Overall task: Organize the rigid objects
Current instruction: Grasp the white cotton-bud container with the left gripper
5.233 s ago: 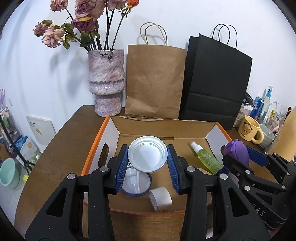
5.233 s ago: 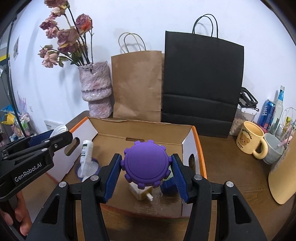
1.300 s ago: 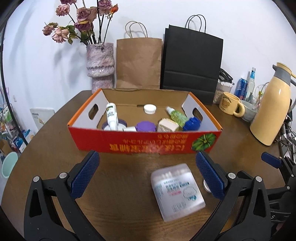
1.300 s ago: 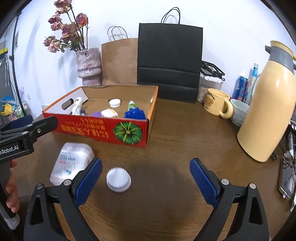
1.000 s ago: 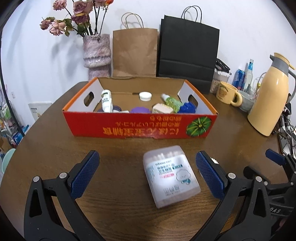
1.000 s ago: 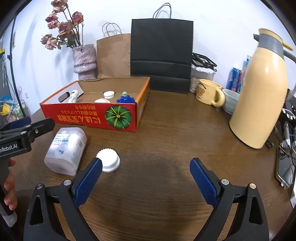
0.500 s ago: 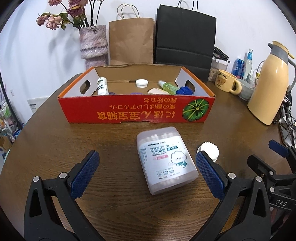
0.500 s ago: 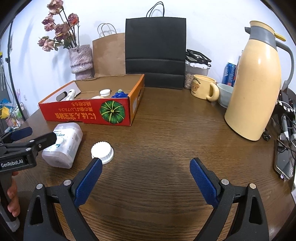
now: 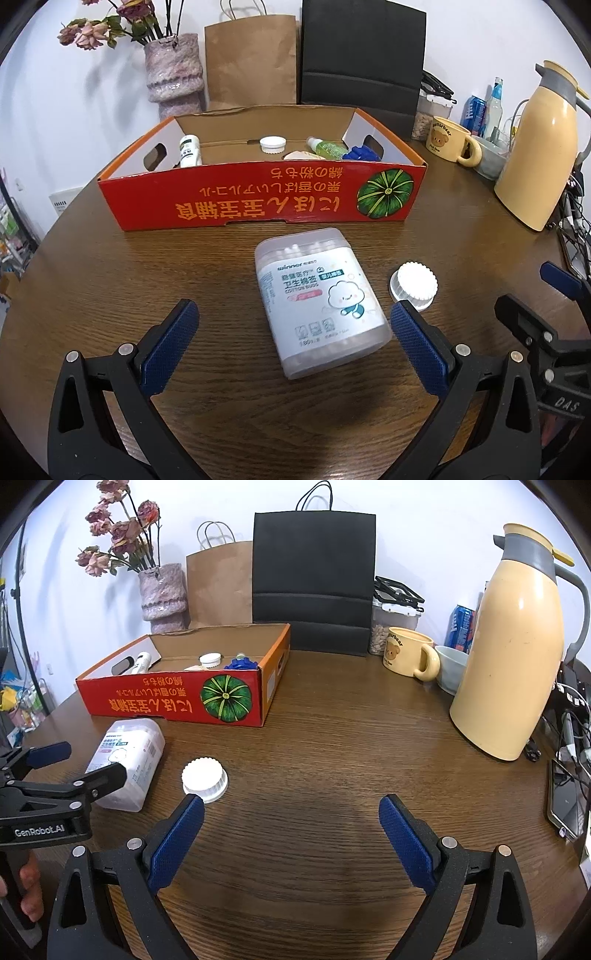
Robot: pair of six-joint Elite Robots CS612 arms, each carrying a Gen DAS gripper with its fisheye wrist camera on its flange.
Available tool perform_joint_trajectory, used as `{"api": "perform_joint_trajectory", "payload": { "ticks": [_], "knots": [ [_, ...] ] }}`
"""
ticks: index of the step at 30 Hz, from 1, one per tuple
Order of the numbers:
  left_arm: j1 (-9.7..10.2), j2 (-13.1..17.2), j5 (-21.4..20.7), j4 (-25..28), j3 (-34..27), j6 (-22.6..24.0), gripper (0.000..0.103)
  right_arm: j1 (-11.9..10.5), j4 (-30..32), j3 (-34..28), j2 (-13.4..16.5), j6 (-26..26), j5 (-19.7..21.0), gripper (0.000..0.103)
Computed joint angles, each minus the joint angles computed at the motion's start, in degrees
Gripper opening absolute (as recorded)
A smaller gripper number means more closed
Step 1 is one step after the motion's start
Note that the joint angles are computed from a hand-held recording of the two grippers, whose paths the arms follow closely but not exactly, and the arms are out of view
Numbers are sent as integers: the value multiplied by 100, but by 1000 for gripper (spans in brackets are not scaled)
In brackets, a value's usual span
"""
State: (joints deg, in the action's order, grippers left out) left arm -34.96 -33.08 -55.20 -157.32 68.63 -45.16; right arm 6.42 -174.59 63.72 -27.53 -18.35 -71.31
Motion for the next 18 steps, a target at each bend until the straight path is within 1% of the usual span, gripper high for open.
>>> {"api": "perform_joint_trajectory", "payload": {
  "ticks": [5, 7, 8, 10, 11, 12, 14, 18],
  "knots": [
    [38, 123, -95, 362, -285, -107, 101, 6, 8, -16, 7, 31, -73, 99],
    [50, 157, -132, 518, -366, -178, 95, 9, 13, -20, 8, 40, -86, 99],
    [57, 171, -151, 606, -402, -219, 89, 11, 21, -23, 8, 43, -93, 99],
    [82, 187, -274, 667, -435, -307, 84, 13, 45, -37, 13, 49, -105, 99],
    [92, 190, -337, 644, -435, -304, 78, 13, 51, -42, 17, 53, -108, 99],
    [98, 194, -377, 622, -437, -291, 68, 15, 56, -46, 19, 59, -116, 99],
    [92, 198, -338, 674, -444, -301, 62, 19, 60, -54, 22, 66, -136, 99],
    [115, 173, -428, 527, -373, -277, 62, 24, 61, -60, 26, 103, -186, 99]
  ]
}}
